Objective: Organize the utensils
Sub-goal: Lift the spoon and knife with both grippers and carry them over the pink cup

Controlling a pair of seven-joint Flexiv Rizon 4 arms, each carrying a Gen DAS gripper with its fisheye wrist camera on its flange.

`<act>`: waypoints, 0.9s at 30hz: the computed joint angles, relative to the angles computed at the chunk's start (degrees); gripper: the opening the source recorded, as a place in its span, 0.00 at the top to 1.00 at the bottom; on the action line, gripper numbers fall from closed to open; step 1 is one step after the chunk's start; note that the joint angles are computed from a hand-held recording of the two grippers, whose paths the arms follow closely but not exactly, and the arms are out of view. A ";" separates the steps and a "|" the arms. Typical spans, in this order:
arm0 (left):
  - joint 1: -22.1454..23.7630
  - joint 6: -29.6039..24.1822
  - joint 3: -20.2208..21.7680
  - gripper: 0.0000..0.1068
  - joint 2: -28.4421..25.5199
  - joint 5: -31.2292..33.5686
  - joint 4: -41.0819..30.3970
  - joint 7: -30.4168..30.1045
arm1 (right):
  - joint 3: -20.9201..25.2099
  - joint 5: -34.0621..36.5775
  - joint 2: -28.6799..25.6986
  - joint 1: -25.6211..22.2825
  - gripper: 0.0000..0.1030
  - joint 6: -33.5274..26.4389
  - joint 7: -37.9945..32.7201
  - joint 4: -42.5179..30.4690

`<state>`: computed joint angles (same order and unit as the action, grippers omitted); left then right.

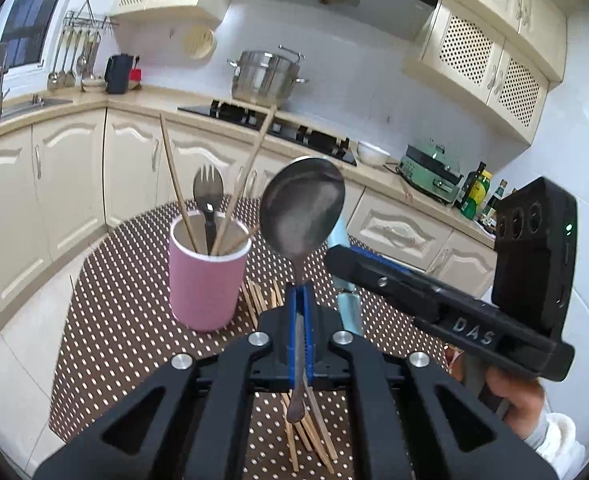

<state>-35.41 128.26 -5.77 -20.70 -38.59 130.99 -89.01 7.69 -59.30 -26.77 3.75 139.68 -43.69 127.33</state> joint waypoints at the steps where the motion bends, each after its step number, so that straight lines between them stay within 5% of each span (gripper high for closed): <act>1: 0.97 0.23 -0.13 0.97 0.20 1.40 0.00 -0.88 | 0.22 1.30 -0.35 0.61 0.73 0.16 -0.56 -0.51; 12: 4.35 2.89 0.81 0.97 1.62 3.30 -2.51 0.00 | 1.69 15.17 -2.39 7.30 0.73 0.63 -9.05 -6.42; 27: 8.01 10.50 0.46 0.97 -4.68 0.92 -9.35 3.87 | 0.53 32.95 -8.90 16.90 0.73 1.57 -19.02 -16.80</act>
